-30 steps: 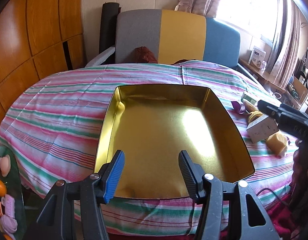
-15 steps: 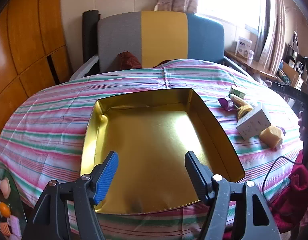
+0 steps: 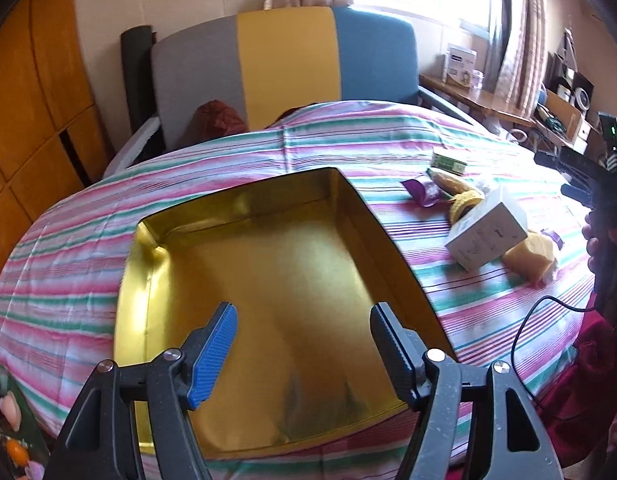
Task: Organize objects
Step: 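Move both tools from the gold tray toward the pile of items, then close the left tool on the white box in the pile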
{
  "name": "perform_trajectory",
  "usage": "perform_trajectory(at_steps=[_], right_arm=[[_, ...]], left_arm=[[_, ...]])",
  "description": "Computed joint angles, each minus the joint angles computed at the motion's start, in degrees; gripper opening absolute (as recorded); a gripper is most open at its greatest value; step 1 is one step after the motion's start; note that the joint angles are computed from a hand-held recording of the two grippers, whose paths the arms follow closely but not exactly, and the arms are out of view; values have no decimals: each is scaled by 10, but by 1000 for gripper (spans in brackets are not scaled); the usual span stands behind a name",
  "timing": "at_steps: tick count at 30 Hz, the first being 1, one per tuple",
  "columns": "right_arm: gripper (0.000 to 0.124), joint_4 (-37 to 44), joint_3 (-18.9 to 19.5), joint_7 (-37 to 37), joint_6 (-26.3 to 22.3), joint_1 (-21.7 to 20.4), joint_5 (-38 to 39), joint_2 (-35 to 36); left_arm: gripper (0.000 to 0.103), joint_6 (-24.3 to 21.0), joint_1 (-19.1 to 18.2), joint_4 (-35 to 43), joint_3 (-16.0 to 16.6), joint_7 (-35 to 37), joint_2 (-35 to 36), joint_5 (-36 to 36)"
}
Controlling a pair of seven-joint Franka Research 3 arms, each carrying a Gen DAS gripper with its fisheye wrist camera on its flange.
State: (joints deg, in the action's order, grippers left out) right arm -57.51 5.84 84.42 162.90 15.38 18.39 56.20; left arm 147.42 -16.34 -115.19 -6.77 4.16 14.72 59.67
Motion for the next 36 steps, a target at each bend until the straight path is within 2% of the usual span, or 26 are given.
perform_trajectory(at_steps=[2, 4, 9, 15, 16, 18, 20, 22, 25, 27, 30, 31, 34, 36], right_arm=[[103, 4, 8, -4, -1, -4, 4, 3], [103, 8, 9, -5, -6, -5, 6, 5], [103, 8, 5, 3, -9, -5, 9, 4], [103, 13, 9, 9, -15, -11, 16, 6], [103, 15, 10, 10, -17, -12, 17, 7], [103, 20, 13, 10, -20, -15, 21, 10], [103, 26, 17, 11, -26, -19, 26, 13], [103, 34, 22, 12, -33, -23, 31, 18], [103, 43, 31, 9, -40, -29, 42, 22], [103, 43, 36, 5, -40, -32, 49, 23], [103, 46, 32, 3, -45, -31, 50, 24], [103, 49, 28, 4, -47, -28, 48, 25], [102, 52, 17, 8, -48, -21, 38, 27], [102, 57, 18, 4, -54, -21, 34, 29]], left_arm=[[70, 26, 9, 21, -5, 39, 19, -22], [69, 25, 8, 45, -5, 79, 38, -42], [69, 77, 19, 130, -20, 227, 110, -137], [69, 77, 32, 266, -61, 392, 214, -270], [69, 70, 25, 290, -58, 406, 229, -280], [68, 55, -13, 334, -26, 417, 250, -264], [69, 50, -27, 362, -20, 459, 267, -270], [73, 21, -51, 402, -3, 487, 290, -272], [74, -16, -85, 461, 28, 514, 330, -256], [74, -34, -83, 510, 25, 536, 367, -275], [52, -33, -79, 562, 21, 562, 409, -303], [52, -22, -71, 567, 14, 573, 416, -317], [52, 14, -55, 541, 2, 579, 406, -353], [52, 48, -42, 486, -2, 564, 373, -374]])
